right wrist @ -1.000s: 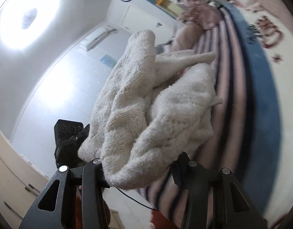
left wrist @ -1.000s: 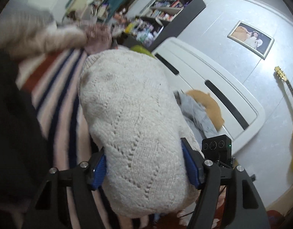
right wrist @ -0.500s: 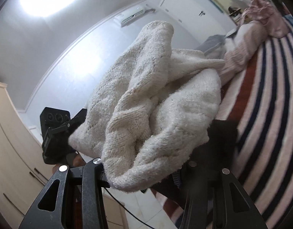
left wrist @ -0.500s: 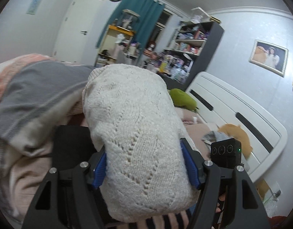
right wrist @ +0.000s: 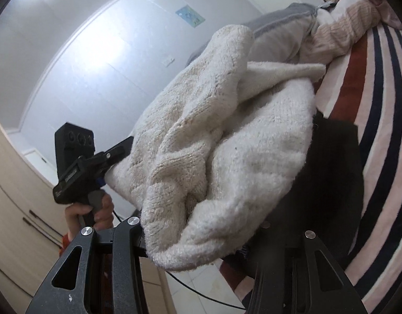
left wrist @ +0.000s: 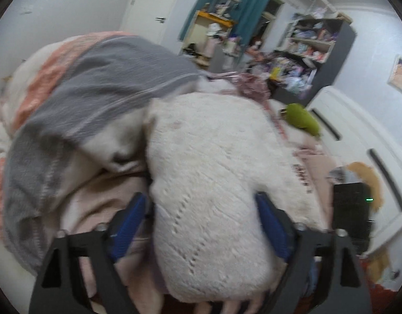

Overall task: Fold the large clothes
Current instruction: 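Lift and carry the cardigan bundle with both grippers toward the clothes pile, then lower the bundle onto the clothes pile and open both grippers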

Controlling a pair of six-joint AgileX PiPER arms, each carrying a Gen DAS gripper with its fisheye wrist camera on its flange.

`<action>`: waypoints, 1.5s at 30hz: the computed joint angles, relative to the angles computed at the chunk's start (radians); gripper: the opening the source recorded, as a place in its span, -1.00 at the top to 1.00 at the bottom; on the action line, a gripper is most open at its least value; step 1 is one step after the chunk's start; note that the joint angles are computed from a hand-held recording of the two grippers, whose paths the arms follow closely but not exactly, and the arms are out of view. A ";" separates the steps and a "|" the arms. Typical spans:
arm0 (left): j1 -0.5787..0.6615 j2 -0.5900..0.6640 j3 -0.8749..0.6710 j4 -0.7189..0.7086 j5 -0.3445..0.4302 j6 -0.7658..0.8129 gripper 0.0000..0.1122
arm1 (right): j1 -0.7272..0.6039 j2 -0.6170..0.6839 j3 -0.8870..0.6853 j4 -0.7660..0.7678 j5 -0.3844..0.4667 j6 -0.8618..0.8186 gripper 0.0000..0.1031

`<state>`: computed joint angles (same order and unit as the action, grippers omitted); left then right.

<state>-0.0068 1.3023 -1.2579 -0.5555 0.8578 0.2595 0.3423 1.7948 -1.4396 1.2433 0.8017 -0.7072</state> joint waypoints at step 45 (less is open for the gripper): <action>-0.372 -0.182 0.134 0.708 -0.156 -0.726 -0.69 | 0.080 -0.194 0.099 -0.318 -0.071 0.190 -0.24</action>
